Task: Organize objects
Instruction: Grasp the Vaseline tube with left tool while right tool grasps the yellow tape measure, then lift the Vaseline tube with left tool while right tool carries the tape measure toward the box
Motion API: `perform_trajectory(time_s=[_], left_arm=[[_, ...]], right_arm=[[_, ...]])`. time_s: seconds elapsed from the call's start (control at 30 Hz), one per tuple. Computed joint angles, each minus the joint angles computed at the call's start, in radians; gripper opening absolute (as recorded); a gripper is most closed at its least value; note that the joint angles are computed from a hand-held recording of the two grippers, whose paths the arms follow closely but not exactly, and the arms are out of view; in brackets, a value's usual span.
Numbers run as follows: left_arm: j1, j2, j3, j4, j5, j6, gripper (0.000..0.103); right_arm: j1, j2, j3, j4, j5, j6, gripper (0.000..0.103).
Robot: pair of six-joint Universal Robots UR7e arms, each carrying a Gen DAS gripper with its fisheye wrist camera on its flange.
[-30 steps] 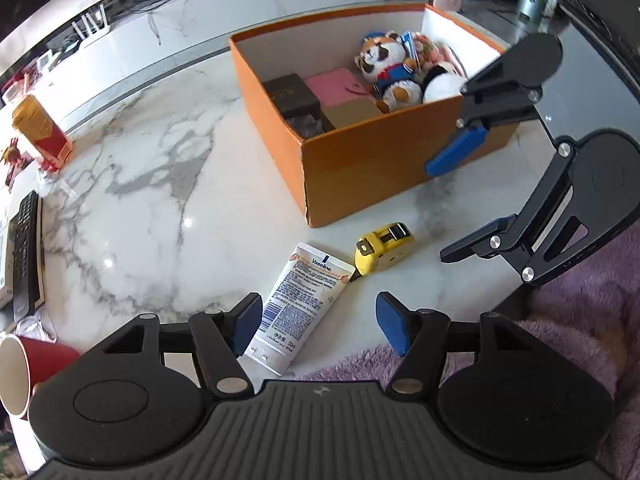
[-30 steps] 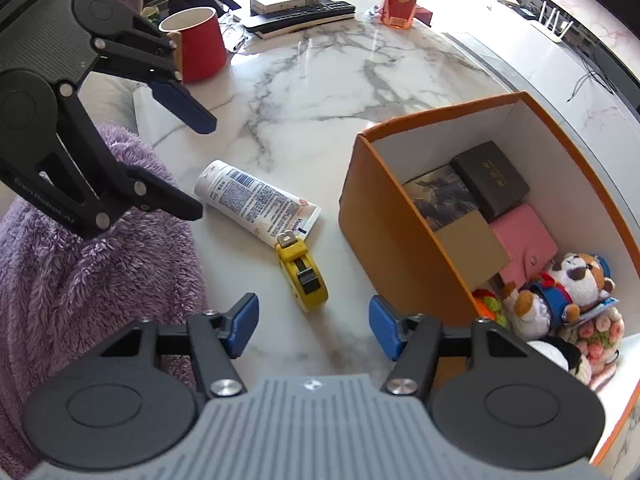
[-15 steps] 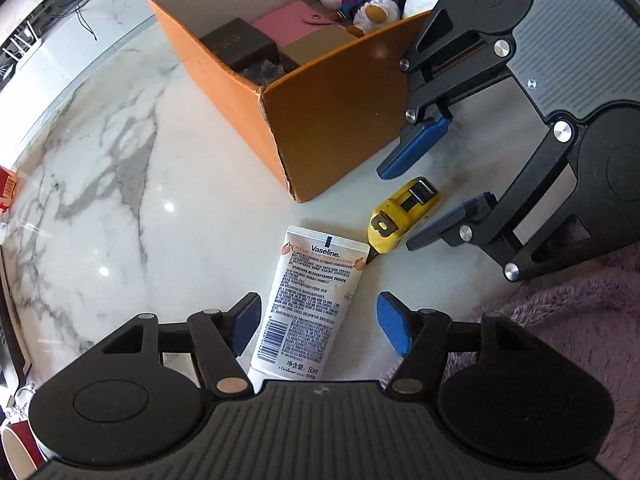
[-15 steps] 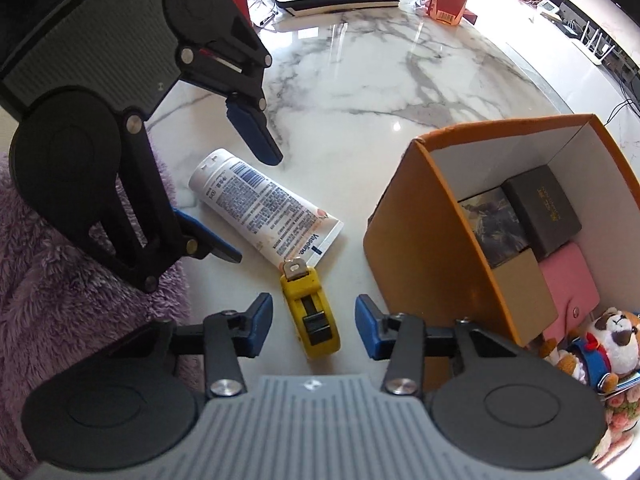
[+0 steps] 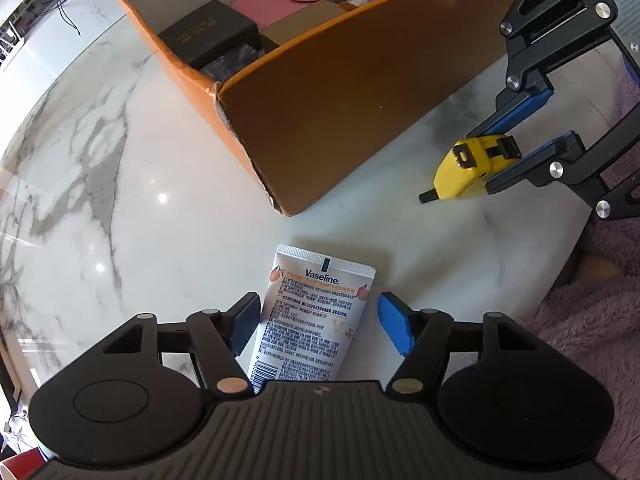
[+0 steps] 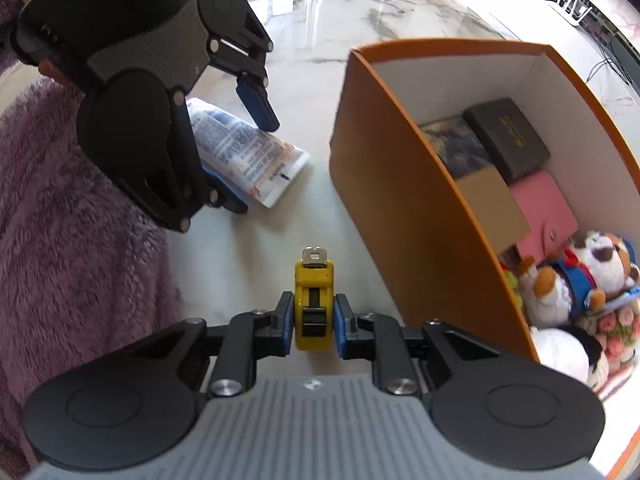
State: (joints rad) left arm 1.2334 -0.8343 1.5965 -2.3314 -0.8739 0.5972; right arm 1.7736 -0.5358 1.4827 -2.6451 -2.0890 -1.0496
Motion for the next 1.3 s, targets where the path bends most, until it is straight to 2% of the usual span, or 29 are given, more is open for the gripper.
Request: perform_trajectory(time_s=[0.07, 0.13, 0.23, 0.33, 0.47, 0.6, 0.87, 1.07, 1.3], left_arm=[[0.002, 0.001, -0.009, 0.022, -0.003, -0.017, 0.077], [0.005, -0.001, -0.020, 0.048, -0.013, -0.050, 0.073], [-0.006, -0.010, 0.006, 0.025, 0.019, -0.064, 0.066], [-0.018, -0.033, 0.046, -0.022, 0.043, -0.079, 0.064], [-0.044, -0.085, 0.107, -0.097, 0.019, -0.098, 0.064], [-0.076, -0.135, 0.185, -0.223, -0.009, -0.113, 0.063], [-0.100, -0.129, 0.273, -0.438, -0.099, -0.219, 0.063], [-0.104, -0.144, 0.327, -0.489, -0.173, -0.379, 0.063], [-0.123, -0.157, 0.374, -0.526, -0.150, -0.434, 0.064]], right_arm=[[-0.008, -0.008, 0.002, 0.001, 0.000, 0.003, 0.021], [-0.014, -0.014, 0.006, 0.000, 0.001, 0.010, 0.021], [-0.019, -0.020, 0.012, -0.009, 0.005, 0.020, 0.021], [-0.021, -0.032, 0.024, -0.022, 0.018, 0.024, 0.021], [-0.024, -0.053, 0.044, -0.035, 0.037, 0.033, 0.021], [-0.026, -0.075, 0.072, -0.058, 0.044, 0.038, 0.021], [-0.026, -0.110, 0.113, -0.099, 0.071, 0.095, 0.021], [-0.040, -0.142, 0.160, -0.141, 0.091, 0.144, 0.021], [-0.053, -0.177, 0.223, -0.181, 0.135, 0.212, 0.021]])
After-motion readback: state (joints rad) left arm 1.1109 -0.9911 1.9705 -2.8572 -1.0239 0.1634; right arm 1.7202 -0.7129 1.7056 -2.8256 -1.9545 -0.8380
